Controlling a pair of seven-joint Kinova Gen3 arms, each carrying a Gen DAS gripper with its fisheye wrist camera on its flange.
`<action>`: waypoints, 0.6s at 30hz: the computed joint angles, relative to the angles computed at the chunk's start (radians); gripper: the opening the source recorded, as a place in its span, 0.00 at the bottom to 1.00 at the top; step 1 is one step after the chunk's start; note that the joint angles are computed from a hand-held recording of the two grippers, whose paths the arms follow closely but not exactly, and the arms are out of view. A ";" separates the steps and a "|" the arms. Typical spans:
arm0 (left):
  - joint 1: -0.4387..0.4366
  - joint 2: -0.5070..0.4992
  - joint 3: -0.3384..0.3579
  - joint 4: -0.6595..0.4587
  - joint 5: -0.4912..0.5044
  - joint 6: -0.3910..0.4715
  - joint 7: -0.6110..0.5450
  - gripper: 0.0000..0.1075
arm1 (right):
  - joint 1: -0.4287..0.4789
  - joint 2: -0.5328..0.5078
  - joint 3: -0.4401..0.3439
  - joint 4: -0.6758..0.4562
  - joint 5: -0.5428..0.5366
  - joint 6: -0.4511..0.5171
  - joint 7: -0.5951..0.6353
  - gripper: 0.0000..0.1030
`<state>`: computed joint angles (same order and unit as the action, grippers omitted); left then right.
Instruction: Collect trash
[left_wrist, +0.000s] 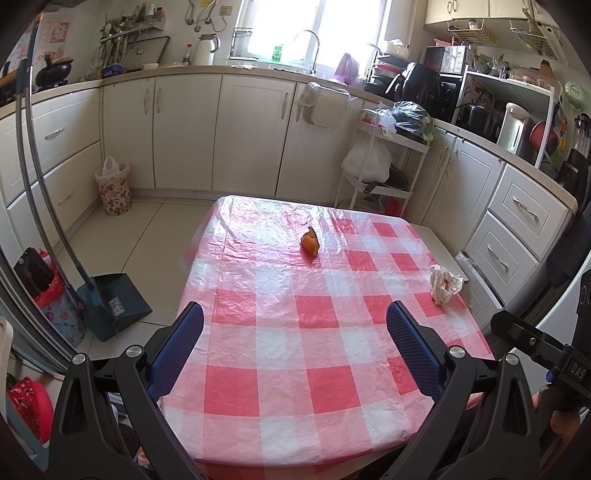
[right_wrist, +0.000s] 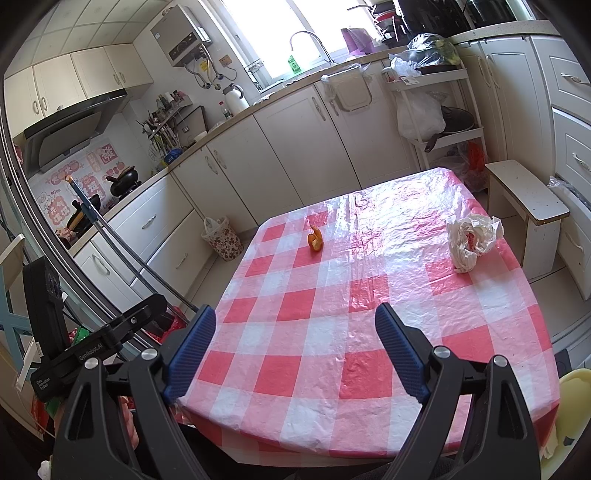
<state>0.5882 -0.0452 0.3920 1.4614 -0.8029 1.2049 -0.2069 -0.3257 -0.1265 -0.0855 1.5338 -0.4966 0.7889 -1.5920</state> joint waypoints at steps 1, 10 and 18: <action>0.000 0.002 0.000 -0.002 0.000 0.001 0.000 0.89 | 0.000 0.000 0.000 0.000 0.000 0.000 0.000 0.82; 0.003 0.003 -0.002 -0.004 -0.001 0.004 -0.001 0.89 | -0.001 -0.001 -0.002 0.001 0.004 -0.002 -0.004 0.82; 0.005 0.000 -0.006 -0.002 0.003 0.003 -0.005 0.89 | 0.001 -0.002 0.004 0.001 -0.003 0.002 0.005 0.82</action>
<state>0.5928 -0.0457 0.3858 1.4593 -0.7999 1.2083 -0.2124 -0.3250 -0.1285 -0.0818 1.5348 -0.4991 0.7909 -1.5870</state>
